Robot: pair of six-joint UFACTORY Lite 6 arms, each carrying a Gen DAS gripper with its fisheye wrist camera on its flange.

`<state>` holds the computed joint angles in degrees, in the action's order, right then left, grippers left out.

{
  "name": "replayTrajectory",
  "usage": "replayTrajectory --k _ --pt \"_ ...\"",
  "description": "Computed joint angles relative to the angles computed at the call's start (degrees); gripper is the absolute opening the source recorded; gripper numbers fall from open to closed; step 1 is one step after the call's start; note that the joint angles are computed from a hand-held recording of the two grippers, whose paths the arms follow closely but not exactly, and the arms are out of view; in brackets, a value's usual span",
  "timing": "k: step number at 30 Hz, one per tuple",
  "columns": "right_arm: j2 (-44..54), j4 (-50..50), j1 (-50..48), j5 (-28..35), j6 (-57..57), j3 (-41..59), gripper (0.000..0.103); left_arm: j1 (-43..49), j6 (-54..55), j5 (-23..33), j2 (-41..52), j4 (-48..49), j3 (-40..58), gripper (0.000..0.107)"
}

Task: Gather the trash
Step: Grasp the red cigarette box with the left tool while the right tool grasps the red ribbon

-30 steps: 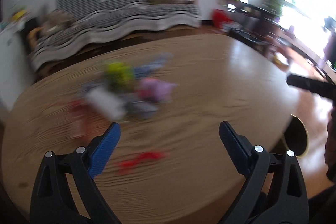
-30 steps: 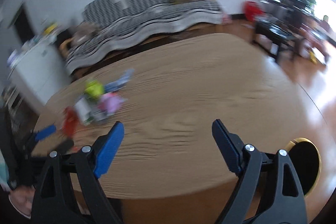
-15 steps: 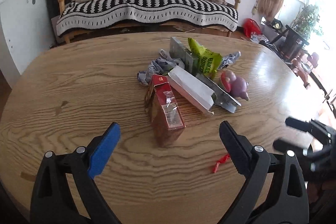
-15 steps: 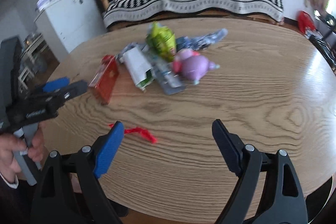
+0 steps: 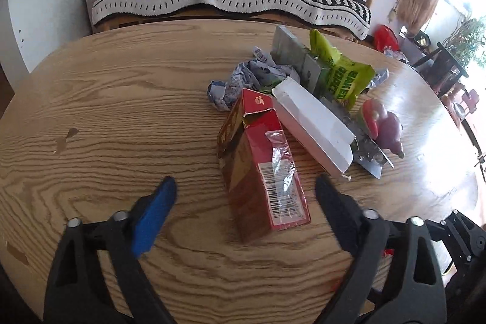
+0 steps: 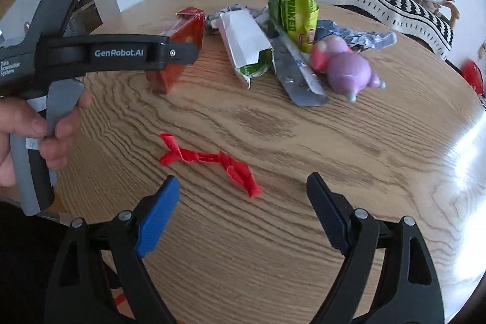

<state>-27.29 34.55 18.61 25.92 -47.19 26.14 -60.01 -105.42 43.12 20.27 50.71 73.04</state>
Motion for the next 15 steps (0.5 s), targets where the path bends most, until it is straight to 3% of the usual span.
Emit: replayTrajectory --k 3,4,6,8,9,15 --pt "1.61 2.59 0.31 -2.36 -2.94 0.05 0.08 -0.14 1.41 0.39 1.13 -0.7 0.9 0.068" --pt "1.81 2.96 0.77 -3.16 -3.18 -0.08 0.074 -0.03 1.68 0.3 1.38 -1.12 0.97 0.064" --pt "1.6 0.54 2.85 -5.25 -0.46 -0.13 0.055 0.33 2.03 -0.19 1.7 -2.03 0.82 0.041" --pt "1.44 0.31 4.47 -5.13 0.61 0.05 0.021 0.16 2.51 0.94 2.31 -2.53 1.41 0.023" --pt "1.34 -0.4 5.46 -4.84 1.8 0.11 0.014 0.28 3.36 0.81 2.36 -3.1 1.58 0.022" --pt "-1.32 -9.44 11.93 -5.87 14.77 -0.19 0.01 -0.59 2.68 2.86 1.89 -3.37 2.78 0.021"
